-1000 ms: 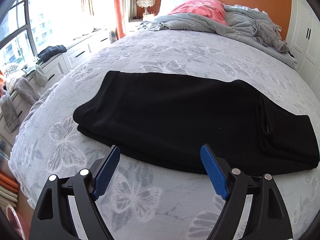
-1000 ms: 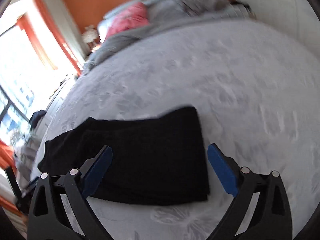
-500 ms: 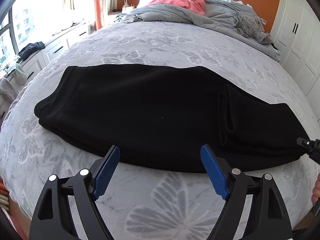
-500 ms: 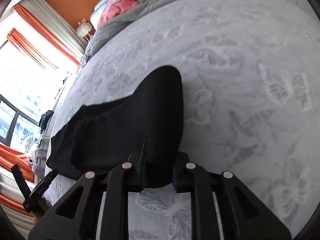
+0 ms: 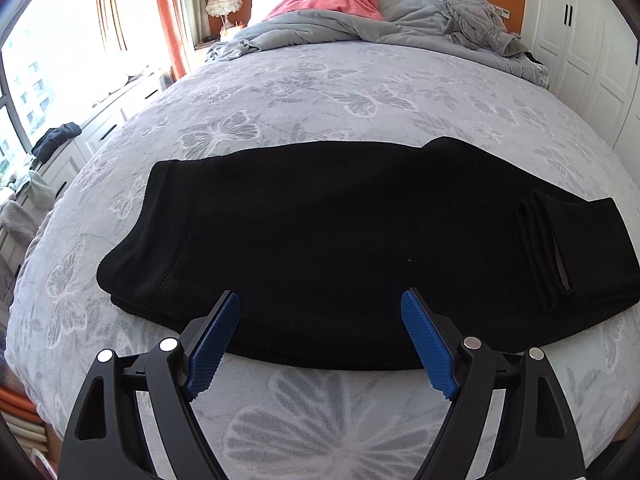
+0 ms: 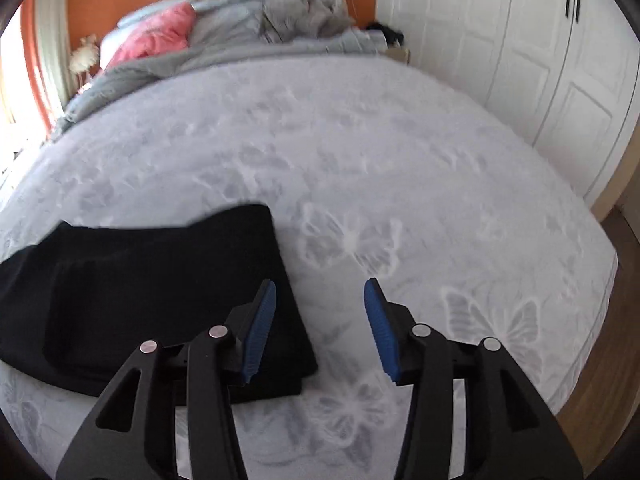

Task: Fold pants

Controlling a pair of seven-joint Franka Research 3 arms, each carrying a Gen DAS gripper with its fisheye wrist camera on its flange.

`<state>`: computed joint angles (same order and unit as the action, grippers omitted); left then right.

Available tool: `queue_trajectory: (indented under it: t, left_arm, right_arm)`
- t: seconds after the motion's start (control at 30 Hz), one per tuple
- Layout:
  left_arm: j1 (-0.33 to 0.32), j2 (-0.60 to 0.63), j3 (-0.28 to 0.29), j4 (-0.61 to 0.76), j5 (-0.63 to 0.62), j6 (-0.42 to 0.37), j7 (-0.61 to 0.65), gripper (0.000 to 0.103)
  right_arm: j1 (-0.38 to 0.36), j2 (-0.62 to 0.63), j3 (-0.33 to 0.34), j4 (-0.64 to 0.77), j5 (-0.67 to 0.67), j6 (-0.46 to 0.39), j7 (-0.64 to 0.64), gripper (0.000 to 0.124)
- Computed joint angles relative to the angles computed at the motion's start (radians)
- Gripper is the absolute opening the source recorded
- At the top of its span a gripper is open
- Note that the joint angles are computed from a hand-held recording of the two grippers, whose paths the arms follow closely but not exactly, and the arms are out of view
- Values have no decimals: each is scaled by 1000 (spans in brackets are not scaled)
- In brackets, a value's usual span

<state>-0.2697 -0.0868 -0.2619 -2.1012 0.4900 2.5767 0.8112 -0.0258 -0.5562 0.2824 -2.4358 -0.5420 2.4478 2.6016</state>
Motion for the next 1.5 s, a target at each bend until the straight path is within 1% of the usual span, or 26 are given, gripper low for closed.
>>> queue_trajectory:
  t: [0.07, 0.1, 0.17, 0.27, 0.33, 0.37, 0.43, 0.63, 0.7, 0.73, 0.8, 0.83, 0.87, 0.9, 1.0, 1.07, 1.13, 1.2, 1.23, 1.27, 1.3, 1.33, 1.37, 1.4, 1.47, 1.5]
  left_arm:
    - [1, 3, -4, 7, 28, 0, -23, 80]
    - [2, 7, -8, 13, 48, -4, -37, 80]
    - [-1, 18, -11, 27, 73, -19, -53, 80]
    - [-10, 31, -11, 38, 70, -30, -54, 80]
    - [-15, 39, -11, 47, 75, -40, -50, 80]
    - [-17, 41, -11, 50, 89, -47, -57, 80]
    - [-20, 40, -11, 50, 108, -57, -66, 80]
    - [-25, 47, -14, 66, 184, -123, -124, 80]
    - [-27, 47, -15, 70, 210, -148, -145, 80]
    - [-28, 46, -14, 71, 219, -157, -152, 80]
    - [-27, 45, -12, 75, 231, -175, -166, 80]
    - [-27, 45, -11, 77, 228, -184, -168, 80]
    - [-26, 45, -9, 79, 218, -190, -166, 80]
    - [-25, 45, -8, 80, 209, -194, -163, 80]
    - [-22, 42, -4, 81, 192, -202, -163, 80]
    - [-20, 41, -4, 83, 188, -209, -163, 80]
    - [-18, 43, -1, 85, 171, -209, -156, 80]
    - [-16, 46, 1, 87, 152, -207, -149, 80]
    - [-15, 48, 1, 90, 148, -209, -149, 80]
    - [-16, 49, 0, 90, 147, -211, -152, 80]
    - [-15, 50, 1, 91, 146, -212, -152, 80]
    - [-15, 51, 1, 92, 142, -213, -149, 80]
    - [-15, 51, 2, 91, 137, -212, -145, 81]
    - [-14, 50, 2, 89, 134, -210, -143, 81]
    - [-14, 49, 3, 86, 131, -210, -139, 81]
    - [-13, 48, 3, 85, 135, -208, -141, 81]
  right_arm:
    - [53, 27, -35, 7, 42, 147, -52, 50]
    - [92, 63, -47, 21, 90, 195, -95, 51]
    - [164, 175, -57, 95, 179, 228, -211, 51]
    - [214, 335, -16, 227, 168, 185, -305, 53]
    - [253, 419, -8, 304, 130, 142, -321, 58]
    - [272, 453, -6, 337, 114, 118, -322, 64]
    - [305, 507, -14, 386, 85, 86, -322, 70]
    - [396, 611, -66, 482, 26, -72, -294, 73]
    - [419, 616, -92, 481, 5, -65, -284, 75]
    - [431, 618, -104, 477, 2, -56, -283, 73]
    - [452, 616, -129, 476, -19, -54, -267, 50]
    - [458, 617, -138, 480, -10, -51, -268, 42]
    - [461, 611, -145, 479, 1, -43, -260, 25]
    - [460, 600, -152, 473, 17, -27, -247, 17]
    - [447, 549, -164, 441, 7, 40, -155, 16]
    - [423, 502, -166, 402, -7, 134, -78, 16]
    - [393, 465, -160, 362, -10, 268, -12, 16]
    - [372, 463, -147, 345, 15, 388, -19, 16]
    - [372, 478, -140, 355, 48, 414, -59, 16]
    - [382, 507, -134, 379, 106, 407, -130, 16]
    - [396, 548, -129, 417, 169, 360, -210, 17]
    - [411, 598, -126, 469, 243, 279, -302, 20]
    - [423, 660, -123, 537, 332, 166, -407, 23]
    - [437, 705, -127, 575, 370, 109, -449, 27]
    - [478, 704, -154, 573, 312, 117, -407, 30]
    - [489, 686, -161, 569, 300, 125, -415, 30]
